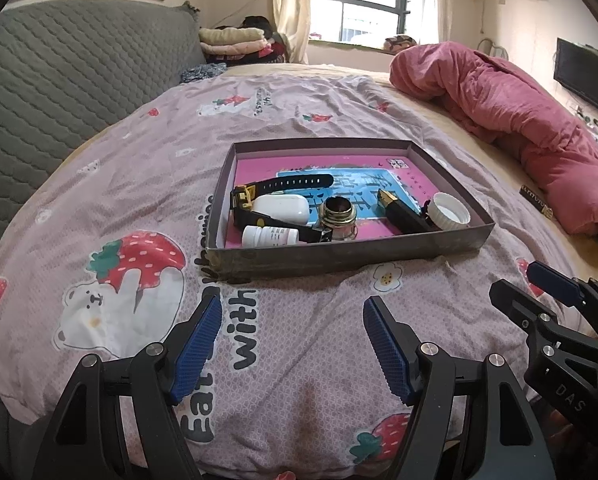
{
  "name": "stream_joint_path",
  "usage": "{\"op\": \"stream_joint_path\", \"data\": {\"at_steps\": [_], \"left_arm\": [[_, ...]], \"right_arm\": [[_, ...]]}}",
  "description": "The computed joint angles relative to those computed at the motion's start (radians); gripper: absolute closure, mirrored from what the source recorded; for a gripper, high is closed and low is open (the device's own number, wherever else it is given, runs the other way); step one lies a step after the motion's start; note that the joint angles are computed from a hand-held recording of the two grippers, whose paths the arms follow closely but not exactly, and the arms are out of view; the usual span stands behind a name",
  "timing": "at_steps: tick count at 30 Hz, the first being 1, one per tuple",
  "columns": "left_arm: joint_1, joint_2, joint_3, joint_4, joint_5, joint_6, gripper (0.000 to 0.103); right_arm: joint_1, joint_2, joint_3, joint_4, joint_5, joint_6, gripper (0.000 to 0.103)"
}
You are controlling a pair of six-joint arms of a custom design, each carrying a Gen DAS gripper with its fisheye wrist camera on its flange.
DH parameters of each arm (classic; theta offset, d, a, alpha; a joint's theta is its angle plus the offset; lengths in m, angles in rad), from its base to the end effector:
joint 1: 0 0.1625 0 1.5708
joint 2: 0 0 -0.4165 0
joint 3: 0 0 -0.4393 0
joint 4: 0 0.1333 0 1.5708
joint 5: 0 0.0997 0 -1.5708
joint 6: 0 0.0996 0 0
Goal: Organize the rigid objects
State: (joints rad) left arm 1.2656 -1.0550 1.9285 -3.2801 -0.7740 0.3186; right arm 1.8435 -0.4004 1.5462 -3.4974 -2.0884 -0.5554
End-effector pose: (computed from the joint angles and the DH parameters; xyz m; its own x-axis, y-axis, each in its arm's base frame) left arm 0.0130 -0.6395 0.2153 -0.7214 -0.0807 -0.6878 0.4501 0.7001 -0.5543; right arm 0.2685 -0.6481 -0.0667 -0.6899 -0.2746 0.6698 -0.6533 0.6347 -0.4127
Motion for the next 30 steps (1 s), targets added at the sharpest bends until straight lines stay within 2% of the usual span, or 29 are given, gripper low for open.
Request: {"op": "stream_joint_path", "data": {"at_steps": [30], "left_arm": [[0.012, 0.018, -0.023, 0.038, 0.011, -0.023, 0.028]], "right_arm": [[-0.011, -0.003, -0.004, 0.047, 0.005, 0.038, 0.049]]}}
